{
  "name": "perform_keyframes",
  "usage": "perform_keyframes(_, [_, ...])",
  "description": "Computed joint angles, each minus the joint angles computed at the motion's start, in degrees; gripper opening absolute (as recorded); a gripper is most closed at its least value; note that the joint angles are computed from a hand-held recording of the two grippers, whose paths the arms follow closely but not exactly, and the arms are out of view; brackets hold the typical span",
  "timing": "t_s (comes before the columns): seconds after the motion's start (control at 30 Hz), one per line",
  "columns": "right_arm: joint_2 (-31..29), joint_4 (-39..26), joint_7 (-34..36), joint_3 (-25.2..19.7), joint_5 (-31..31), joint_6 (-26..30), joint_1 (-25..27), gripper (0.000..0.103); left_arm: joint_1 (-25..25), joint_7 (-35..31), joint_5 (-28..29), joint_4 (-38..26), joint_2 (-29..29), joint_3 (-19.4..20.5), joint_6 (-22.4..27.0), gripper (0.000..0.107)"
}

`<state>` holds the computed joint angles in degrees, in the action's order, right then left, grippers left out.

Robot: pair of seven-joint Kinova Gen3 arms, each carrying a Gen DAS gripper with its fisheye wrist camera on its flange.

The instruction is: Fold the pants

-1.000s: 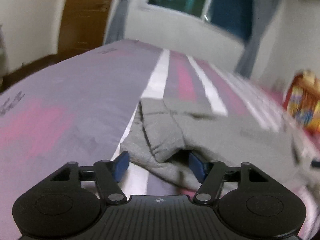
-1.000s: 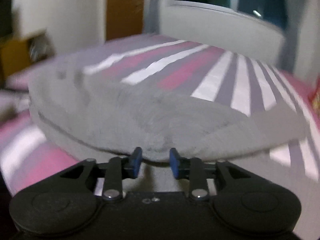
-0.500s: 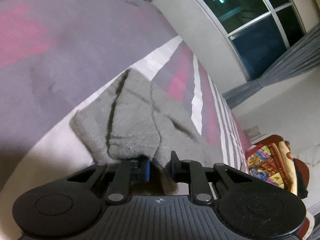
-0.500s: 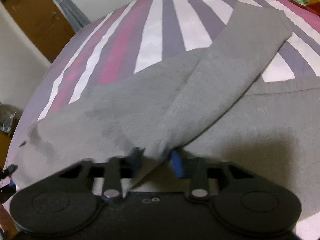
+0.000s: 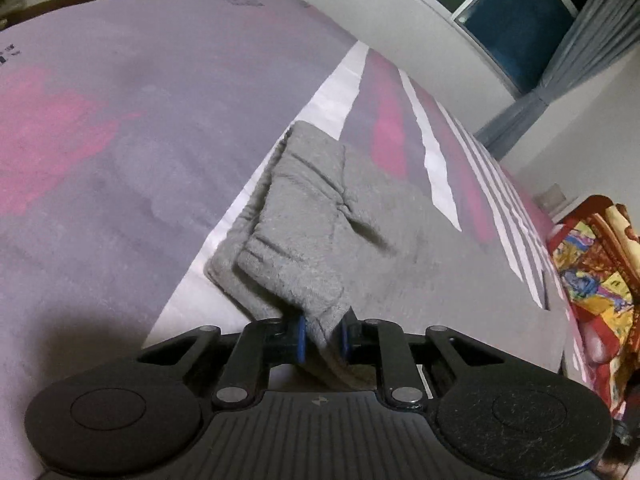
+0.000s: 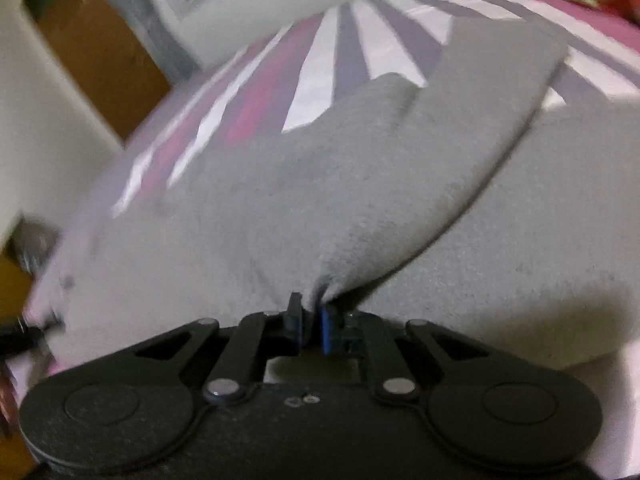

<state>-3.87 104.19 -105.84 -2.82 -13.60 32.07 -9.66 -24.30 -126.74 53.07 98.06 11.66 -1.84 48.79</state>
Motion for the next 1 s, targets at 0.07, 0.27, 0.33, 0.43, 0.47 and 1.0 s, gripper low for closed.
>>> perform_keyframes(0.07, [-0.1, -0.8, -3.4, -2.2, 4.7, 1.0, 0.7, 0.009, 0.6, 2.3, -1.3, -0.2, -0.7, -0.2, -0.4, 0.018])
perform_keyframes(0.27, [-5.0, -1.9, -15.1, -9.9, 18.6, 2.2, 5.6, 0.033, 5.2, 6.9, -11.6, -0.7, -2.2, -0.3, -4.2, 0.026])
perform_keyframes(0.33, [-2.6, -6.4, -16.8, -10.4, 23.3, 6.4, 5.4, 0.040, 7.1, 10.2, -16.0, -1.6, -1.9, 0.0, -5.2, 0.027])
perform_keyframes(0.43, [3.9, -13.9, -20.1, -5.0, 30.3, 13.4, -1.6, 0.055, 7.8, 13.1, -18.1, -2.1, -1.6, 0.5, -5.9, 0.028])
perform_keyframes(0.47, [6.3, -16.3, -21.2, -3.1, 32.6, 15.7, -4.3, 0.060, 7.4, 12.8, -17.5, -1.9, -1.6, 0.7, -5.8, 0.028])
perform_keyframes(1.0, [-3.5, -3.3, -15.8, -2.1, 26.6, 15.1, -0.3, 0.013, 7.8, 16.6, -22.7, -6.5, 0.0, 1.2, -1.2, 0.028])
